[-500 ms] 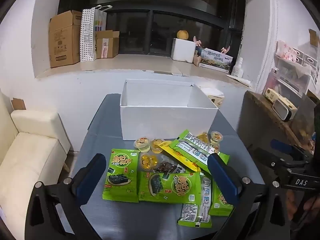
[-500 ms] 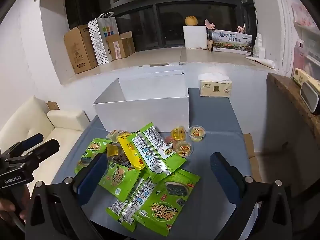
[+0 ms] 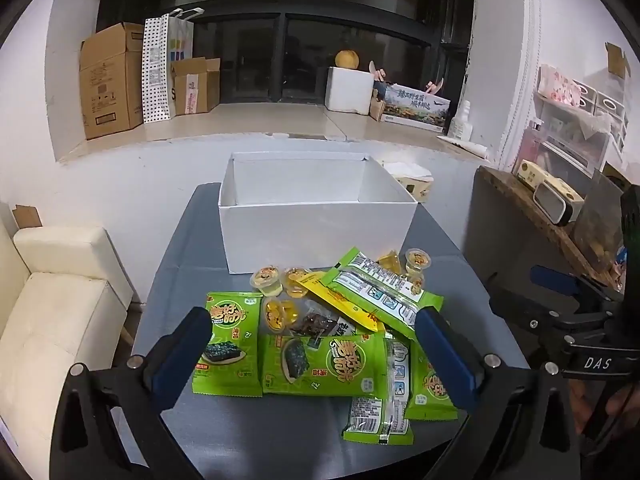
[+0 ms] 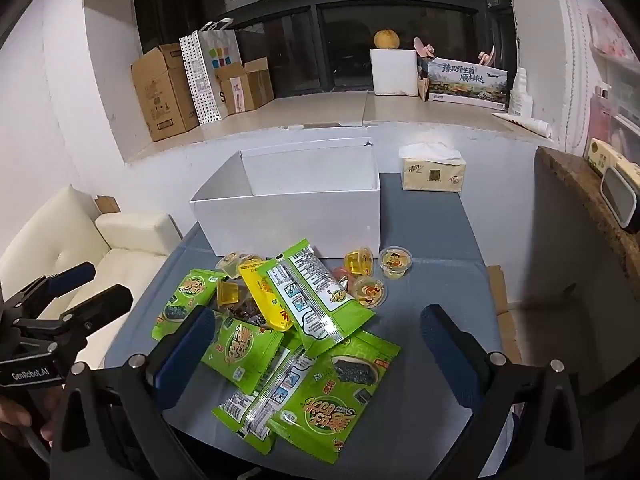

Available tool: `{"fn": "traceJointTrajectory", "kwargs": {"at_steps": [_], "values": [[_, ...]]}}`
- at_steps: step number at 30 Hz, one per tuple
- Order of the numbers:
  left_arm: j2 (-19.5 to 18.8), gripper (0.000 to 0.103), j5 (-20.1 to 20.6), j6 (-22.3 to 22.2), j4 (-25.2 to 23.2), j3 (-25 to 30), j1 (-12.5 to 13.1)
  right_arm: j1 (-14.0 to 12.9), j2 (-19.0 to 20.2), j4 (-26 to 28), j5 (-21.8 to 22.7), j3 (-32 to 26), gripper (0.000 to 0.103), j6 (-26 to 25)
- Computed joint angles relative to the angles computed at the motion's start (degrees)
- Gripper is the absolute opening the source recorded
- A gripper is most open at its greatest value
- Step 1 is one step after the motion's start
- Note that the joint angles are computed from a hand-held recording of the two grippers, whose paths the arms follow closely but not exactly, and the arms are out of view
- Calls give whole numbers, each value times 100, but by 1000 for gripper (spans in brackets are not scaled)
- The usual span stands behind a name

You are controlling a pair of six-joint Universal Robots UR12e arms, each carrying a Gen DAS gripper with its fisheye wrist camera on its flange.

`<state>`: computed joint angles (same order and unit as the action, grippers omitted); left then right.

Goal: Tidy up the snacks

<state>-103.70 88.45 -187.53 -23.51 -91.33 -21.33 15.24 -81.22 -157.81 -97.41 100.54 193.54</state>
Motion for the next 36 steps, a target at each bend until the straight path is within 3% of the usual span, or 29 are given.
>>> {"fn": "traceJointTrajectory", "kwargs": {"at_steps": [36], "values": [[-30,103,64,58,-206,65,-40,-6,-30,250,6,-11,103,23]]}}
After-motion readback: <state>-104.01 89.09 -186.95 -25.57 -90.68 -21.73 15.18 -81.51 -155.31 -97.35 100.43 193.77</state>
